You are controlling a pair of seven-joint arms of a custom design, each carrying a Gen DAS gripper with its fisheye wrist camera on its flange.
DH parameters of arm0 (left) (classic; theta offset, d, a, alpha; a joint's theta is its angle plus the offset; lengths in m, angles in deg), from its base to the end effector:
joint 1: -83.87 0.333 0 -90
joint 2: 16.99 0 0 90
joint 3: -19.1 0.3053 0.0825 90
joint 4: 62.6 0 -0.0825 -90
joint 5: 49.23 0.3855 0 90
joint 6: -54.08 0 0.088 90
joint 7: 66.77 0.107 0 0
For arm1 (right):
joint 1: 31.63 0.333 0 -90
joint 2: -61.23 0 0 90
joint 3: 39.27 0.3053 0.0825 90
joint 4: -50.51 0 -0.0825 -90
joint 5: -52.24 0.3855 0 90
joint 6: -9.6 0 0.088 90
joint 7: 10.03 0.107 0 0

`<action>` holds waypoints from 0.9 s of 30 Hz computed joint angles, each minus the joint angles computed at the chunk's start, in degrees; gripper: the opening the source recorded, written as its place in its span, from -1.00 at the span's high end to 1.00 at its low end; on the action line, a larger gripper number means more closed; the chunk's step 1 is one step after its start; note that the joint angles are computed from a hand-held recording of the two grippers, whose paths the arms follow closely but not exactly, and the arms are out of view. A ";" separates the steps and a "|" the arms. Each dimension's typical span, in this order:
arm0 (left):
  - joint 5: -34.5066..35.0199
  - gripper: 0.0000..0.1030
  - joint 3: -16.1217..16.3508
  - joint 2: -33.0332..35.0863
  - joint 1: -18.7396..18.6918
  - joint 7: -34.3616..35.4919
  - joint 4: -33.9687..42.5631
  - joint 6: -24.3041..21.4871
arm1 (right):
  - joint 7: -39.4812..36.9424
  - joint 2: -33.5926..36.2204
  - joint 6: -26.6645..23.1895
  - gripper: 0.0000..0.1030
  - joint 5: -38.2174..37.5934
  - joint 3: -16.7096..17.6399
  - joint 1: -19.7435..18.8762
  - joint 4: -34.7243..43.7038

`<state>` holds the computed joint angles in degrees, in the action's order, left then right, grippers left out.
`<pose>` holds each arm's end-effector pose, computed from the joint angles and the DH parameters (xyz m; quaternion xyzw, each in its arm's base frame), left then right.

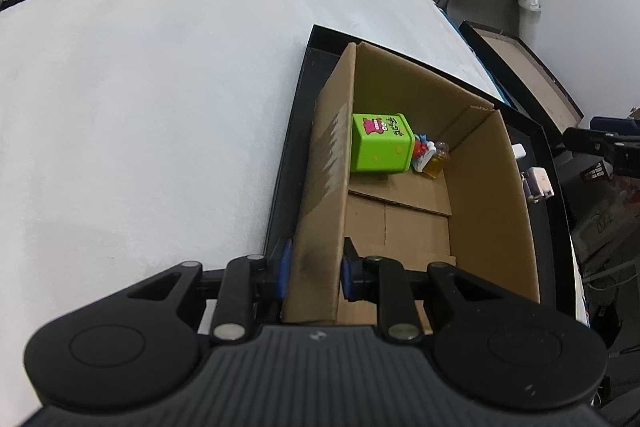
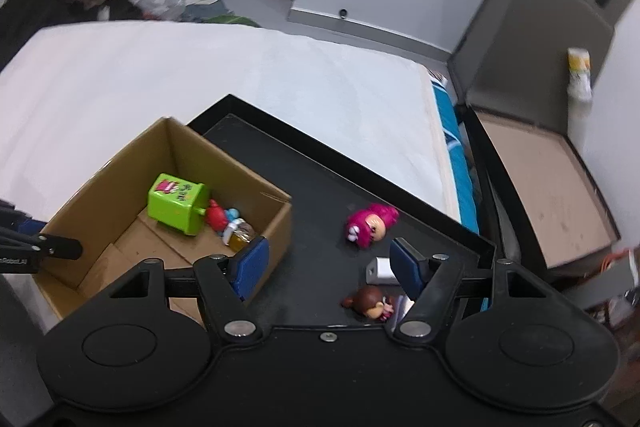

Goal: Organize rigid objects
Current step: 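Move the right gripper to the white cube toy and grasp it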

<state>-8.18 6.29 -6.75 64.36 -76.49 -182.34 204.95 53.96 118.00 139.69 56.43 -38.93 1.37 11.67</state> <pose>0.5003 -0.3319 0.3643 -0.8555 0.4409 -0.2389 0.1290 0.6901 0.4529 0.4374 -0.9161 0.2679 -0.1688 0.2460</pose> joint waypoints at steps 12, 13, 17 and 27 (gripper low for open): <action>0.01 0.64 -0.12 0.56 -0.28 0.42 0.96 -1.19 | 1.83 1.13 -0.29 -0.32 3.34 1.12 -3.97 0.67; -0.24 0.64 -0.15 0.66 -0.28 0.64 1.10 -1.35 | 2.15 1.42 -0.67 -0.32 3.91 1.40 -4.39 1.08; -0.87 0.65 -0.26 1.45 -0.54 1.77 2.27 -2.78 | 3.11 3.25 -1.53 -0.32 5.47 1.96 -5.83 3.17; -3.19 0.65 -0.57 3.62 -1.21 5.23 5.76 -7.36 | 2.20 1.70 2.76 -0.33 8.53 2.75 -8.53 -3.76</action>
